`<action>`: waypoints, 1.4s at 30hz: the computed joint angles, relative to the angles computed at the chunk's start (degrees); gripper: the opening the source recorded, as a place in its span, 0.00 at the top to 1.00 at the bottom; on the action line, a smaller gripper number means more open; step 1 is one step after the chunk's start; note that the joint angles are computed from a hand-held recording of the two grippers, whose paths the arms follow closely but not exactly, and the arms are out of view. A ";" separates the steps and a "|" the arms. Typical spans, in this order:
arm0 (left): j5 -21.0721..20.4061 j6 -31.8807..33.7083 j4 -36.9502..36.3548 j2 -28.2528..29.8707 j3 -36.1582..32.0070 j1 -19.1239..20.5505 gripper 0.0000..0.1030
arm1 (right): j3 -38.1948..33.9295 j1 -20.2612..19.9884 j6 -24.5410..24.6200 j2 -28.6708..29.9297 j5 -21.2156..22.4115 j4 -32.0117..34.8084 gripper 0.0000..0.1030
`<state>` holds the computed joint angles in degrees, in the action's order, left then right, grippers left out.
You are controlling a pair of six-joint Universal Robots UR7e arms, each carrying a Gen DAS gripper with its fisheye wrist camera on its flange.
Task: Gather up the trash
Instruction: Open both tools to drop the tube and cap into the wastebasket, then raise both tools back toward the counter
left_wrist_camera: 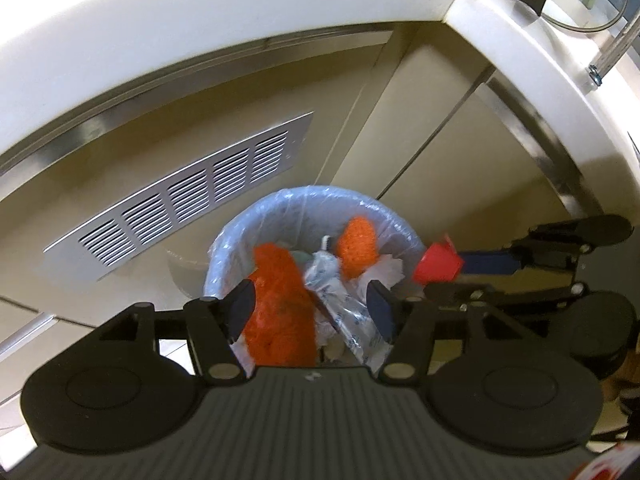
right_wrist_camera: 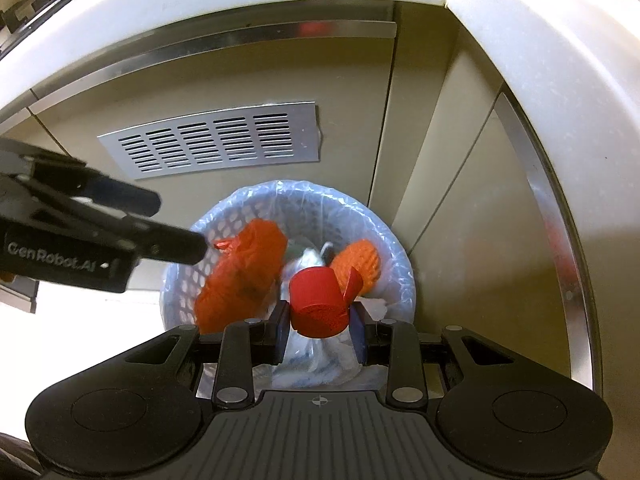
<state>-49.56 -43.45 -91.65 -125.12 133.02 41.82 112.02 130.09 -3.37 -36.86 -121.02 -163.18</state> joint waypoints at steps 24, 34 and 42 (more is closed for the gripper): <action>1.96 -9.09 12.56 -4.87 -0.97 -3.61 0.44 | -1.09 0.16 -2.29 0.52 5.24 0.72 0.69; 2.15 -10.69 14.86 -5.97 -1.40 -4.12 0.44 | -1.32 0.63 -0.70 0.91 5.16 0.86 0.28; 2.27 -11.46 15.89 -6.58 -1.68 -5.19 0.44 | -1.15 1.03 -0.44 0.83 3.95 0.34 0.28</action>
<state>-47.29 -54.91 -75.77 -131.70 131.35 36.63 110.88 131.11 -3.82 -36.03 -117.06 -162.84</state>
